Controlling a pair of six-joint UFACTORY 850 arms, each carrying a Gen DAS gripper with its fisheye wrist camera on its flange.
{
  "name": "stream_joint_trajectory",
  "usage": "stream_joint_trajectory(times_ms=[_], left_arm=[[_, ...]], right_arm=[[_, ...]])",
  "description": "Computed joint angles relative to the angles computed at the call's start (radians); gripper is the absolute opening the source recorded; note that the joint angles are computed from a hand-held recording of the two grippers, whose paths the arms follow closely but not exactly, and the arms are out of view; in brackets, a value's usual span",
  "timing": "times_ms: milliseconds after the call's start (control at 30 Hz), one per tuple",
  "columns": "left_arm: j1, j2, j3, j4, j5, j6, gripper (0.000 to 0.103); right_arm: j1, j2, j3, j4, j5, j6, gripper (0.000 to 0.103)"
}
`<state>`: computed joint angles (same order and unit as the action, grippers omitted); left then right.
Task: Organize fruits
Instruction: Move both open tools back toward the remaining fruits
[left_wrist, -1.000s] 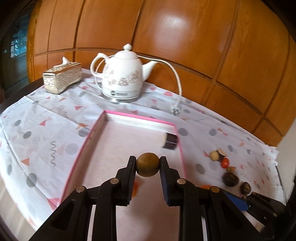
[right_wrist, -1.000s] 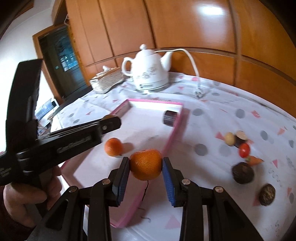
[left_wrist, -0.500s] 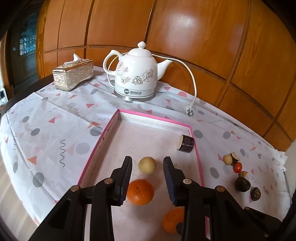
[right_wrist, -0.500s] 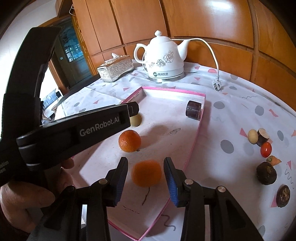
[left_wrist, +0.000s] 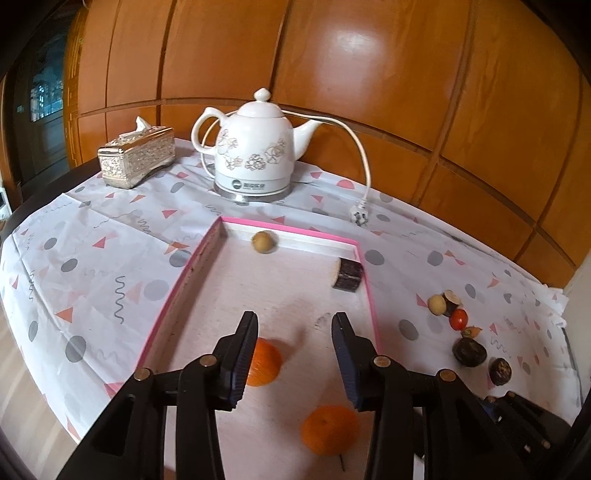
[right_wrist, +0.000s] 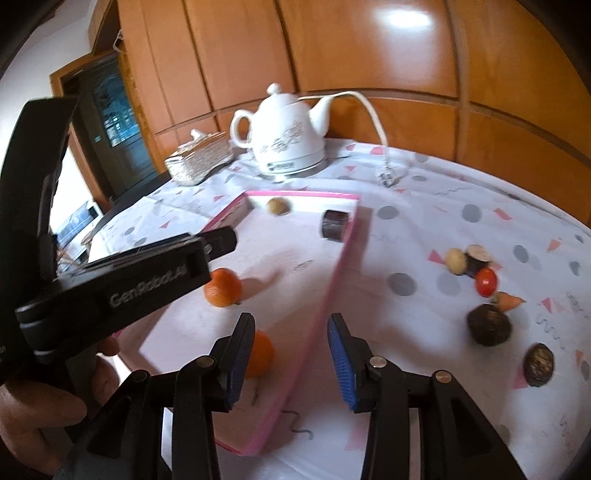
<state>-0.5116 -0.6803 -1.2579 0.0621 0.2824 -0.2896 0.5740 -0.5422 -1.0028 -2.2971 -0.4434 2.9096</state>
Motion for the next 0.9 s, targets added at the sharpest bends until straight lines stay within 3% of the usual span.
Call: stream_joint_trajectory(times_ms=[300, 667, 900], left_arm=[[-0.034, 0.015, 0.017, 0.094, 0.007, -0.044, 0.044], [-0.089, 0.006, 0.003, 0.281, -0.001, -0.148, 0.044], [-0.120, -0.040, -0.076, 0.508, -0.049, -0.342, 0.044]], right_arm=[[-0.004, 0.042, 0.082, 0.118, -0.083, -0.017, 0.042], [-0.050, 0.094, 0.200, 0.177, -0.124, 0.071, 0.041], [-0.066, 0.125, 0.259, 0.227, -0.161, 0.075, 0.041]])
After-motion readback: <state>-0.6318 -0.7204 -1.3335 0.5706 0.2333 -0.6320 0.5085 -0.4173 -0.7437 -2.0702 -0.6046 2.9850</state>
